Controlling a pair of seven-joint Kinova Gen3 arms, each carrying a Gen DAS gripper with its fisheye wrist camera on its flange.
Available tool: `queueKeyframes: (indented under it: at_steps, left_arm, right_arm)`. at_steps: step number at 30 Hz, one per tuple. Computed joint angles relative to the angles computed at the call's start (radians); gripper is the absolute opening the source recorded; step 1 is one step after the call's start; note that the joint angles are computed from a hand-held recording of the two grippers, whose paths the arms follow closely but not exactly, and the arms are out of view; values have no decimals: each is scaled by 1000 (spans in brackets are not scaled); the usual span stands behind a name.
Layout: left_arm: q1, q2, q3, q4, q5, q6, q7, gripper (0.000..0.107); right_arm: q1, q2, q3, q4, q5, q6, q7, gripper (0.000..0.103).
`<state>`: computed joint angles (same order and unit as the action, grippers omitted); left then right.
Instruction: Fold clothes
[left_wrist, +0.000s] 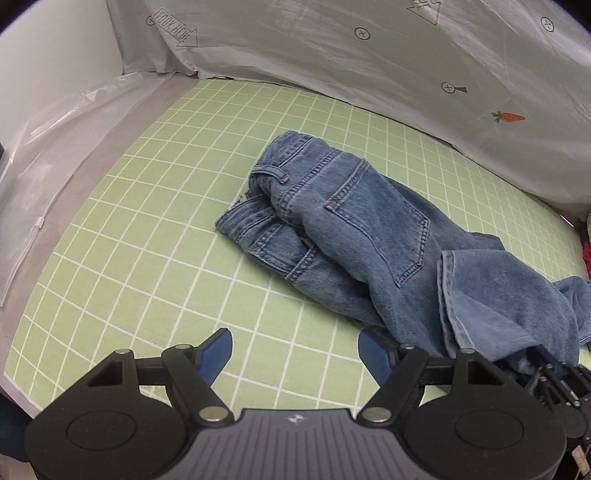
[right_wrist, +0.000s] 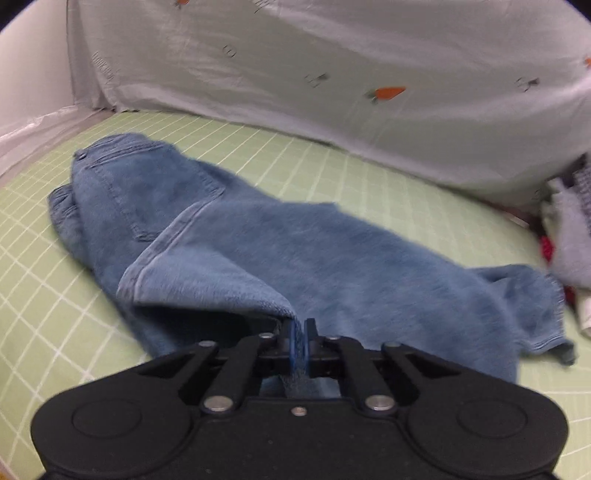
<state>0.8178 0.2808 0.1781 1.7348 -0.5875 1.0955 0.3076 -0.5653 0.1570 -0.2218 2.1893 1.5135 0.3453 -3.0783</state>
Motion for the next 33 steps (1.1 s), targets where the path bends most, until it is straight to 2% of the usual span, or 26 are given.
queueKeyframes:
  at_steps: [2, 4, 9, 11, 14, 16, 17, 18, 19, 20, 22, 24, 26, 28, 30, 33]
  left_arm:
    - [7, 26, -3, -28, -13, -4, 11, 76]
    - [17, 57, -12, -58, -17, -11, 23, 76]
    - [45, 131, -44, -140, -12, -13, 33, 76]
    - [55, 156, -60, -172, -4, -5, 37, 76]
    - [57, 183, -82, -206, 15, 3, 44, 76]
    - [48, 195, -94, -218, 32, 1, 42, 76]
    - [40, 202, -99, -225, 43, 1, 38, 76]
    - [30, 208, -104, -231, 53, 3, 31, 76]
    - [23, 214, -109, -237, 60, 5, 23, 76]
    - [14, 219, -114, -241, 65, 7, 14, 76]
    - [-8, 228, -122, -250, 82, 9, -8, 76]
    - [-31, 233, -130, -259, 100, 12, -25, 76]
    - [-42, 232, -140, -263, 104, 19, -37, 76]
    - [-52, 231, -145, -262, 103, 26, -51, 76]
    - [-66, 232, -148, -261, 108, 25, -63, 77]
    - [-90, 235, -153, -241, 128, 1, -56, 78]
  right_arm:
    - [30, -27, 7, 12, 50, 62, -81, 2]
    - [119, -40, -7, 18, 72, 94, -144, 2]
    - [350, -19, -27, 12, 96, 197, -202, 2]
    - [442, 0, -46, -7, 72, 267, -219, 2]
    - [573, 50, -59, -69, -40, 349, -164, 2]
    - [665, 94, -81, -115, -121, 341, -83, 3]
    - [700, 103, -88, -124, -149, 312, -48, 7]
    - [717, 107, -96, -125, -161, 296, -30, 24]
    - [715, 111, -93, -124, -163, 286, -27, 36]
    - [696, 110, -88, -123, -165, 291, -41, 52]
    - [637, 109, -63, -115, -140, 292, -112, 57]
    - [606, 102, -72, -124, -138, 280, -193, 64]
    - [528, 90, -16, -127, -112, 229, -274, 73]
    - [483, 88, 6, -128, -39, 178, -352, 77]
    - [507, 98, -38, -138, 27, 119, -378, 85]
    - [635, 155, -176, -190, 6, -3, -322, 86]
